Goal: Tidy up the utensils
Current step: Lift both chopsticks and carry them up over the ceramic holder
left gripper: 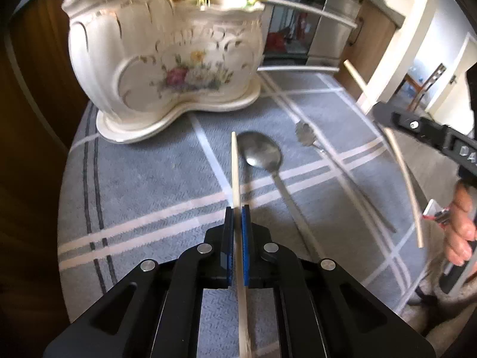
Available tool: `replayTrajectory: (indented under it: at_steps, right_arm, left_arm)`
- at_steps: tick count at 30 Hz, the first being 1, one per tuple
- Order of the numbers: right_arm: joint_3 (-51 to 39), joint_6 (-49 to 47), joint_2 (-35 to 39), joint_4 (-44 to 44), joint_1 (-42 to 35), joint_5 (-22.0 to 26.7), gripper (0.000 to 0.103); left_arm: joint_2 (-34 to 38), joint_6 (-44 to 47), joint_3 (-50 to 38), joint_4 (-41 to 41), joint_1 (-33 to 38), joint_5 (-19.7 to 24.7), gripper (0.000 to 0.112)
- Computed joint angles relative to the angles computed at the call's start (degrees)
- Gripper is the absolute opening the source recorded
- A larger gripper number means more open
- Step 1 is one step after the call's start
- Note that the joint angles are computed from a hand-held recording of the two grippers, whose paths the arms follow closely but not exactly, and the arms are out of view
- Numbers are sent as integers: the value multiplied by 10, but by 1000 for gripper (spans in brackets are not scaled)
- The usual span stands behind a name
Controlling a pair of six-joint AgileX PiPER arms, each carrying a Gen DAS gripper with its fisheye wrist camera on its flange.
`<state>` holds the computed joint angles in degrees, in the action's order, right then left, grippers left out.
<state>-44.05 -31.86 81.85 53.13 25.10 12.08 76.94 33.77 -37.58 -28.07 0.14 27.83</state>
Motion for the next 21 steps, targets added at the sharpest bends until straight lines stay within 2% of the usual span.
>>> replayTrajectory:
  at_steps: [4,8,12,18,21]
  right_arm:
    - [-4,21,0,-18,4,-1,5]
    - [-12,90,-10,-90,19,-9,5]
    - [-34,165,-25,-169,29,-10,5]
    - [-108,196,-19,-206,38,-13,5]
    - [-160,214,6,-229,47,-19,5]
  left_arm:
    - [-34,109,7,-89,44,33,5]
    - [-70,210,5,-176,96,83,5]
    - [-107,272,-9,-224,147,131,5]
    - [-135,347,-62,-300,228,207,5]
    - [-131,370,-102,-343,248,214,5]
